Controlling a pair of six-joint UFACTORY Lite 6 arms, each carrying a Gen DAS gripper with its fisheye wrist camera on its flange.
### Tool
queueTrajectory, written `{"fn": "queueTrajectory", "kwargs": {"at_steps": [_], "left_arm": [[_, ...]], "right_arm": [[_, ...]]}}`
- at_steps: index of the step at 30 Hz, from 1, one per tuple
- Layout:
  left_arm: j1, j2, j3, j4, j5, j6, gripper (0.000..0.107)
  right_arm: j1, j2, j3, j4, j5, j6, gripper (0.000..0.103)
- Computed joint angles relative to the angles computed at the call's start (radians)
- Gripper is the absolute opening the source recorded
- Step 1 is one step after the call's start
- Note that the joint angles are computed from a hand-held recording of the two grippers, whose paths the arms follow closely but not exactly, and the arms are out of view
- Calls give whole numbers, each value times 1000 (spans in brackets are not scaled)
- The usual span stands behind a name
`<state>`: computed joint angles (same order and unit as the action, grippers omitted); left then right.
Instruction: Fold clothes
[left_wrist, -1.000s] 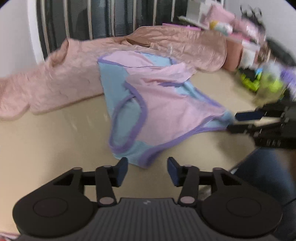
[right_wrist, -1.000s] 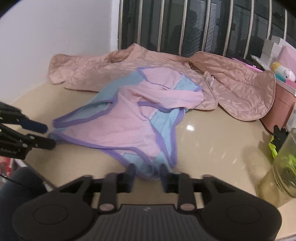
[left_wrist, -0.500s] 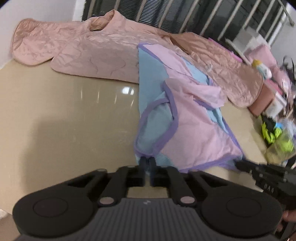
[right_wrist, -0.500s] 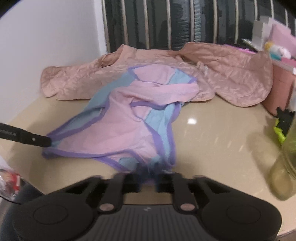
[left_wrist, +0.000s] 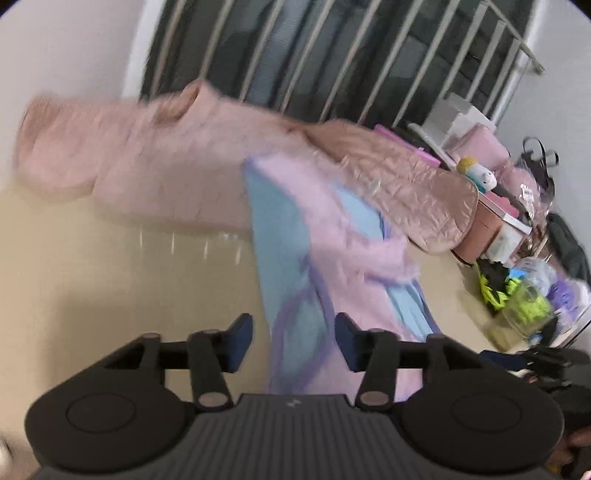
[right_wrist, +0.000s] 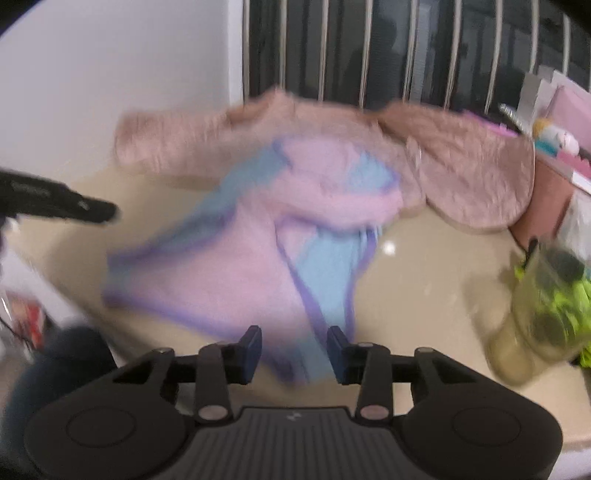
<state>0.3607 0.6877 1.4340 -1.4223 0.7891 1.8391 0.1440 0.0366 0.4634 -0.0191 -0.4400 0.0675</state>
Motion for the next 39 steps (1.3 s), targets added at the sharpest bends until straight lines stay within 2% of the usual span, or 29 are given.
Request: {"fn": "queueTrajectory", "kwargs": {"at_steps": [1,4,7,9,11,13,16,18,20,22,24,25,26,30,33,34,37,39], "left_arm": [[-39,21,35,-4,-30,31,50],[-177,135,176,63,-179,46,49],[-262,226,275,159,-277,6,42],[-270,275,328,223,-254,-33,37],[-260,304,352,203,-261,-36,3],[-238,324,370,164,-259,-49,3],[-178,339,382,-15,-254,29,2],[-129,383,447,-20,-235,-91,2],[-92,441,532,45,-230,-276,2],[-86,449,526,20,-306,-314,5],[-67,463,565,82,-260,-397,18],[-57,465,575,92,-221,-419,38],[-53,454,563,76,-196,-399,46],[-82,385,456,11,-159,-191,48],[-126,368,421,10,-220,-99,50],[-142,368,416,9,-244,-77,48],[-174,383,427,1,-295,-66,2],[-175,402,451,0,-301,-98,2]], "right_arm": [[-12,31,32,-46,-22,51,38],[-10,202,185,-29,-45,42,35],[-13,338,308,-43,-27,63,31],[-7,384,340,-19,-16,58,29],[-9,407,343,-29,-24,96,29],[-8,415,321,-22,-58,106,29],[7,411,296,52,-83,34,29],[12,410,284,86,-99,-1,29],[10,407,277,83,-106,-4,29],[13,409,283,97,-100,-26,29],[21,412,296,120,-83,-60,30],[18,411,311,117,-55,-61,30],[6,404,321,83,-31,-28,30],[-86,374,333,-92,-59,184,31],[-116,456,461,-11,1,109,31],[-129,495,514,-26,26,121,31],[-160,609,672,-156,96,250,30],[-162,662,737,-168,124,269,2]]}}
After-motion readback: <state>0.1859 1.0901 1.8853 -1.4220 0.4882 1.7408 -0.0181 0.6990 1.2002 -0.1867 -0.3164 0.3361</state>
